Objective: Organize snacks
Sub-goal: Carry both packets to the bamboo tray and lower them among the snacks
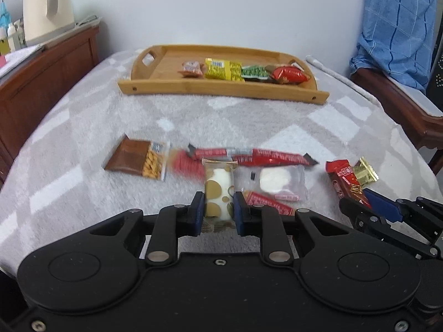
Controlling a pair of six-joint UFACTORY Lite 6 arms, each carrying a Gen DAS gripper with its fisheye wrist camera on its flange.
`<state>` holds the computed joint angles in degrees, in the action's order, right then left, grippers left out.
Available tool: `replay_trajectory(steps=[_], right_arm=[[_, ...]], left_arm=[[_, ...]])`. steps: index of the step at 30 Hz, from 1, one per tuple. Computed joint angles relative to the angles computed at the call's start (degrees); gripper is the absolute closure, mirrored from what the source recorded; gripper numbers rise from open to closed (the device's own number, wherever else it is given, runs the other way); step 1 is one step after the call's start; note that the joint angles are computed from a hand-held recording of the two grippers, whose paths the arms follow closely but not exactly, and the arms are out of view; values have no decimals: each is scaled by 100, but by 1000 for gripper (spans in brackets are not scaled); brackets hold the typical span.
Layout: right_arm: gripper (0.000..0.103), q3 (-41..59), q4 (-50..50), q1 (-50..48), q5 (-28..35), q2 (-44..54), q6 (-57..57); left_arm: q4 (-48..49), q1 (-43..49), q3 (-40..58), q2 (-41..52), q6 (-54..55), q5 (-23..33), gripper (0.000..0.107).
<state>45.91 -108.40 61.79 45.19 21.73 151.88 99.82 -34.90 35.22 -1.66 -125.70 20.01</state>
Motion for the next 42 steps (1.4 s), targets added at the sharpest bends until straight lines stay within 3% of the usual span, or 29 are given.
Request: replay_trajectory(steps=[5, 13, 20, 28, 31, 34, 38, 42], right_arm=[[76, 66, 256, -204, -150, -241, -154], [76, 399, 446, -732, -375, -554, -682], [76, 1170, 370, -1567, -1025, -400, -1054], [76, 2907, 999, -2536, -2074, 475, -2077], [76, 3817, 1933, -2787, -2428, 1004, -3090], [76, 4910, 3454, -2962, -2597, 1644, -4790], [76, 6739, 5636, -3138, -2494, 2826, -7189], [76, 9138, 7719, -3302, -2030, 4364, -9485]], left_arm=[[-554, 189, 166, -200, 799, -69, 86], [-1095, 1006, 882, -27, 1944, -657, 86], [-4722, 1965, 2371, 815, 6103, -1312, 86], [-9112, 2567, 4455, 2325, 10900, -1117, 87], [-10609, 2779, 5412, 3049, 12554, -912, 87], [-11234, 2924, 6421, 3816, 13246, -618, 87], [-11710, 3105, 7882, 4905, 13796, -103, 87], [-11595, 3256, 9979, 6315, 13558, 743, 87]])
